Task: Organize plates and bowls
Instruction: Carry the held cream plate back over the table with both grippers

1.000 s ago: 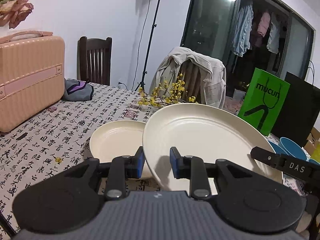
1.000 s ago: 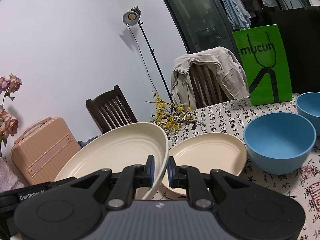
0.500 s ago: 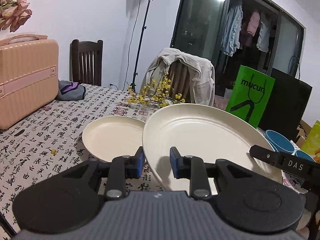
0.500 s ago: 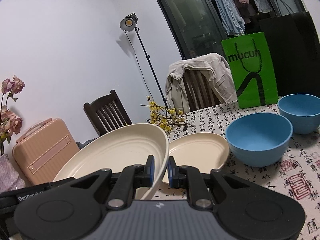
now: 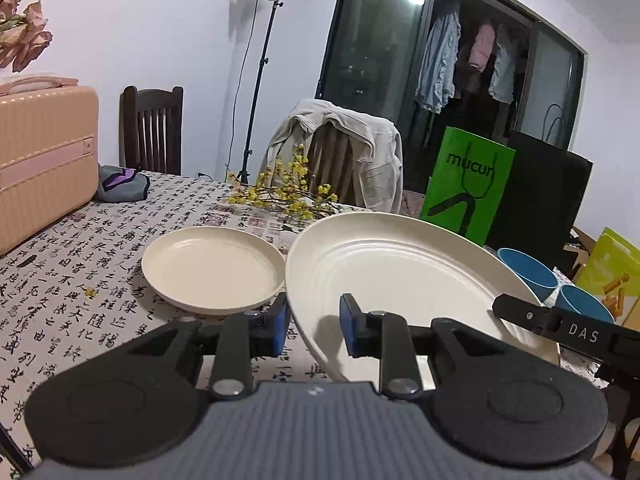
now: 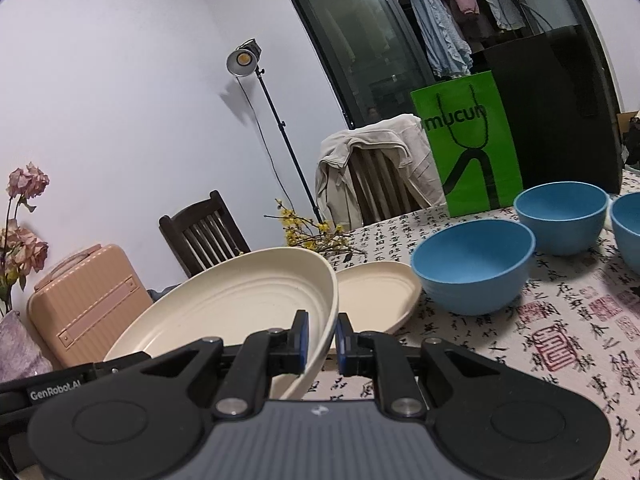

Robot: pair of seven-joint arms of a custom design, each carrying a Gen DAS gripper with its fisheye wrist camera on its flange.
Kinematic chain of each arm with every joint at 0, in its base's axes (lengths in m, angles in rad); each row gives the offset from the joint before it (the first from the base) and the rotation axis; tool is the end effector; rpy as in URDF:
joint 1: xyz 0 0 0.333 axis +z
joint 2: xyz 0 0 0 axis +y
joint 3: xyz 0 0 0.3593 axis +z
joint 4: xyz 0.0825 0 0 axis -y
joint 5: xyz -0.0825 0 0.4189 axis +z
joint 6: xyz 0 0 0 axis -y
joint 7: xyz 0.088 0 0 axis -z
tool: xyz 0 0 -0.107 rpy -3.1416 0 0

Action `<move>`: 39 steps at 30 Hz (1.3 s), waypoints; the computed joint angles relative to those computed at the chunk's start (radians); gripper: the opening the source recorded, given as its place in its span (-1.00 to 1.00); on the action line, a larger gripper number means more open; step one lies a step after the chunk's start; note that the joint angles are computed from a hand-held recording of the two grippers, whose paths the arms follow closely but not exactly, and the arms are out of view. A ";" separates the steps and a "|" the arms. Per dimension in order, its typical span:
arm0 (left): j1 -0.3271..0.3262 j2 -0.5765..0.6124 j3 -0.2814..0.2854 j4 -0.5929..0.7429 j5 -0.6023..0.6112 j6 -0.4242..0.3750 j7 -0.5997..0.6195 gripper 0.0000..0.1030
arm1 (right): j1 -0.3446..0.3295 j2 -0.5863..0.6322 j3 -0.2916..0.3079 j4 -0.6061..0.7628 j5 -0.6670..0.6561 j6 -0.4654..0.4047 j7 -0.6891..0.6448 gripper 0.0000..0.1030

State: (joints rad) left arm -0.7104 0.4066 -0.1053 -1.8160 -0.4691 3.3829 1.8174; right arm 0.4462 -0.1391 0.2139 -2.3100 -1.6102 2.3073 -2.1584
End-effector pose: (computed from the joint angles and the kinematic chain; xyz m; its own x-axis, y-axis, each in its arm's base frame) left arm 0.5429 -0.4862 0.4696 -0.5702 -0.8003 0.1857 -0.4470 0.1126 -0.8874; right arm 0.4359 0.3160 0.4539 -0.3788 -0.8207 -0.4277 -0.1701 0.5160 -0.8395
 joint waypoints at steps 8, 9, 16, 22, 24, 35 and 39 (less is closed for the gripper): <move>0.040 -0.027 -0.071 -0.060 0.020 0.052 0.015 -0.49 | 0.021 -0.046 0.029 -0.051 0.033 -0.060 0.014 -0.73; 0.039 -0.031 -0.074 -0.066 0.016 0.056 0.020 -0.49 | 0.024 -0.050 0.032 -0.057 0.036 -0.065 0.018 -0.73; 0.064 -0.050 -0.123 -0.108 0.012 0.086 0.033 -0.49 | 0.041 -0.076 0.054 -0.090 0.063 -0.099 0.038 -0.73; 0.100 -0.060 -0.170 -0.142 0.034 0.112 0.022 -0.49 | 0.057 -0.095 0.072 -0.113 0.093 -0.133 0.036 -0.73; 0.117 -0.062 -0.188 -0.152 0.052 0.118 0.010 -0.49 | 0.061 -0.100 0.077 -0.118 0.103 -0.144 0.040 -0.73; 0.173 -0.070 -0.246 -0.196 0.147 0.145 -0.065 -0.49 | 0.082 -0.124 0.095 -0.157 0.134 -0.170 0.073 -0.73; 0.170 -0.068 -0.245 -0.200 0.163 0.148 -0.077 -0.49 | 0.086 -0.129 0.099 -0.165 0.151 -0.176 0.075 -0.72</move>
State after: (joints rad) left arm -0.5402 0.3385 -0.3507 -2.0157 -0.3062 3.5312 1.7407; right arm 0.5327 -0.2678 0.3130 -2.4754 -1.4588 2.1312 -2.0833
